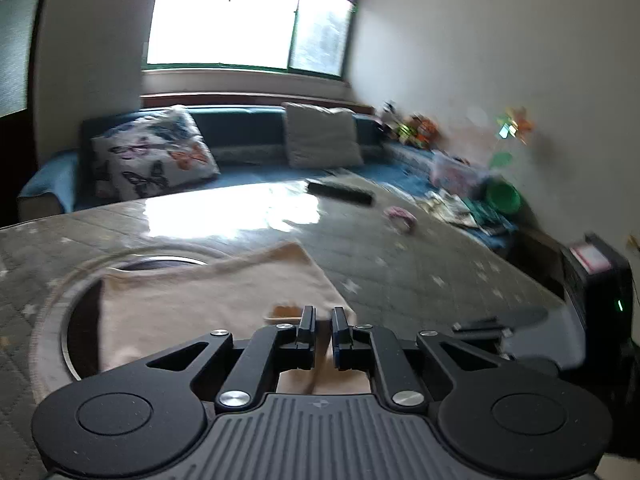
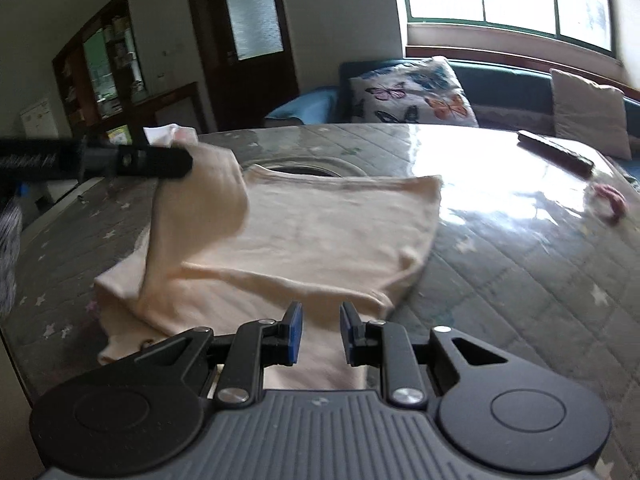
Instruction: Fold clothes
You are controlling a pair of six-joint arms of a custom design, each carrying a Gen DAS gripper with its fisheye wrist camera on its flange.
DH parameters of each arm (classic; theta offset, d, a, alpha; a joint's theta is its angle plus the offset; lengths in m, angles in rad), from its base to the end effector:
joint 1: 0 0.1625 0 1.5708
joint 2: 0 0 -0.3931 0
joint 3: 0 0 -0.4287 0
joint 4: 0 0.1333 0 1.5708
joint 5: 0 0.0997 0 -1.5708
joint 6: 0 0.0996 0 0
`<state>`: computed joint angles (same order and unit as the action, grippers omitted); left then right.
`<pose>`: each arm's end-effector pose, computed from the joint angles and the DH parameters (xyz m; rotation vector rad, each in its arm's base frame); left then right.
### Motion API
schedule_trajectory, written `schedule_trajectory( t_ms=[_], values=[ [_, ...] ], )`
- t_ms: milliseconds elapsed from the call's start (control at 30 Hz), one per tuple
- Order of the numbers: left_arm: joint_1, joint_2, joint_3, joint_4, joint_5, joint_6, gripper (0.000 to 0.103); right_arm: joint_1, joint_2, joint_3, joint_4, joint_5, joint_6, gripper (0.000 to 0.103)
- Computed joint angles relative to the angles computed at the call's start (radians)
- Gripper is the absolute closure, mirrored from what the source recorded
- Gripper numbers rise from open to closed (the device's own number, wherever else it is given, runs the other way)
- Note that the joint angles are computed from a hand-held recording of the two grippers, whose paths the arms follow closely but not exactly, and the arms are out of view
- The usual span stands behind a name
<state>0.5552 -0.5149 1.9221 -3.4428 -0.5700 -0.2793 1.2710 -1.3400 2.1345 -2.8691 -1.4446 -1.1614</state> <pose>-0.3318 -0.4614 -0.0703 0.5558 2.2766 -1.2052 -0.0158 -0.5449 0.2009 1.2208 -2.5463 0.6602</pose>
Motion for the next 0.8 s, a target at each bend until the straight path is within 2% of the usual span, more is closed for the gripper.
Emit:
schedule_trajectory(
  t_ms=[67,133,300,400,467,533,600,667,800],
  values=[
    [-0.001,0.001,0.005,0.029,-0.014,-0.007,0.09,-0.006,0.002,-0.004,0.003,-0.001,0.01,0.083],
    [-0.006,-0.013,0.032,0.037,-0.01,-0.027,0.07,-0.011,0.003,-0.008,0.01,0.0,0.017,0.083],
    [-0.029,-0.078,0.141,0.065,0.103,-0.112,0.057,-0.017,0.001,-0.011,0.024,0.01,0.025,0.083],
    [-0.04,-0.154,0.227,0.211,0.167,-0.28,0.056,-0.015,0.001,-0.018,0.052,0.007,0.042,0.083],
    [-0.048,-0.217,0.288,0.375,0.19,-0.456,0.056,-0.013,0.004,-0.01,0.035,0.003,0.048,0.083],
    [-0.055,-0.275,0.335,0.549,0.192,-0.628,0.056,-0.016,-0.001,-0.005,0.028,0.017,0.065,0.083],
    [-0.069,-0.32,0.373,0.671,0.181,-0.749,0.056,-0.018,-0.008,-0.003,0.024,0.029,0.08,0.083],
    [-0.073,-0.336,0.397,0.704,0.157,-0.797,0.055,-0.018,-0.013,-0.006,0.032,0.032,0.099,0.083],
    [-0.079,-0.316,0.403,0.713,0.133,-0.795,0.055,-0.011,-0.006,-0.015,0.057,0.001,0.098,0.083]
  ],
)
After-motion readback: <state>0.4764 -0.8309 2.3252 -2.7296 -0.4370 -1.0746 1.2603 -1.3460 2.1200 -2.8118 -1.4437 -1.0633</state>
